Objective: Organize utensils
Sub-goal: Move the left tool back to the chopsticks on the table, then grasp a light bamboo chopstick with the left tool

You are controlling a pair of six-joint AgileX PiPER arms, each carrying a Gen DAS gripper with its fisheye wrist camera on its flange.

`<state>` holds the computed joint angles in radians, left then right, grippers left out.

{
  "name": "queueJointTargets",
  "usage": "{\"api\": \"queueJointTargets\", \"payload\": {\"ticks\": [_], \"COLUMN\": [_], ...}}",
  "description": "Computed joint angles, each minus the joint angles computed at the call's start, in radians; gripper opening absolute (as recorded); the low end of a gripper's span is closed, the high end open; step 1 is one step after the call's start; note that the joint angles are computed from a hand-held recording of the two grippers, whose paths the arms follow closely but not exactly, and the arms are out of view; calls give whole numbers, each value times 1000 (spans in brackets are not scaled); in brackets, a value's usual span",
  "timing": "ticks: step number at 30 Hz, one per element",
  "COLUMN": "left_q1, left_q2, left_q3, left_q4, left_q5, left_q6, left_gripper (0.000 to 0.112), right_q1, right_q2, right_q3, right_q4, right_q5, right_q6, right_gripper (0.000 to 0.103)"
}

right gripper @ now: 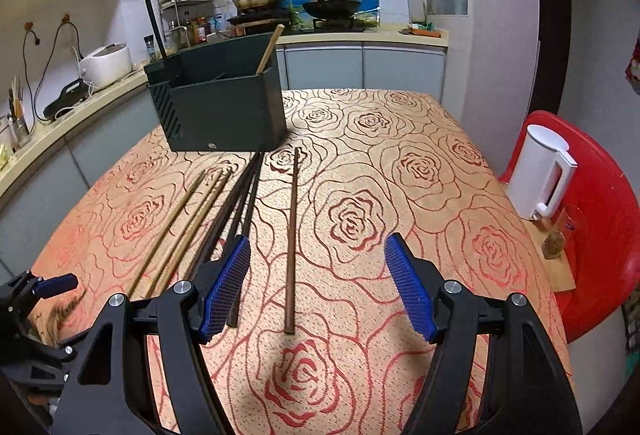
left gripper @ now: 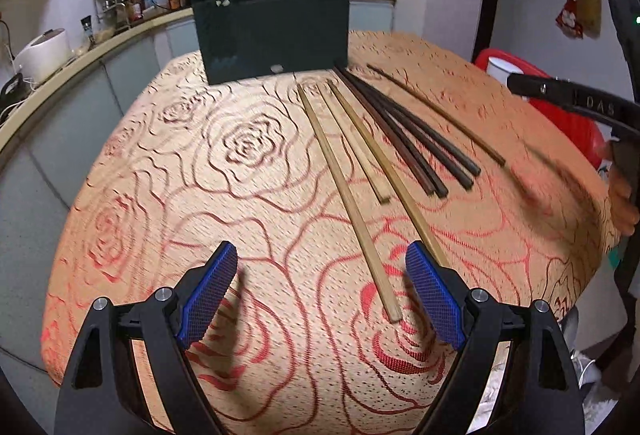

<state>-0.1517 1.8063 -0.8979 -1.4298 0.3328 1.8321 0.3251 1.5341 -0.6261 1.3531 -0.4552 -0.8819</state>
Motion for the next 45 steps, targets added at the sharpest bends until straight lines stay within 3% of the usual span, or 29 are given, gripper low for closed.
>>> {"api": "queueJointTargets", "payload": {"ticks": [11,18,27,40,45], "left_q1": [-11,23,29,29,23], "left_q2": [12,36,20,11,6], "left_q3": [16,-34,-9,23,26], "left_q4": [-160,-46,-77,-214,-213], "left_q5": [-58,-67,-33,-25,-17], "left_q6": [151,-8,40,174,177], "left_gripper": [81,72,54,48,31], "right_q1": [0,20,64,41,41], "right_q2": [17,53,137,213,216], "right_q3": [22,40,24,-25,-21], "right_q4": [-23,-30,-50,-190,-254], "right_q5": [6,4,1,14,14], "right_q6": [39,65,80,190,248], "right_gripper": [68,68,51,28,19]}}
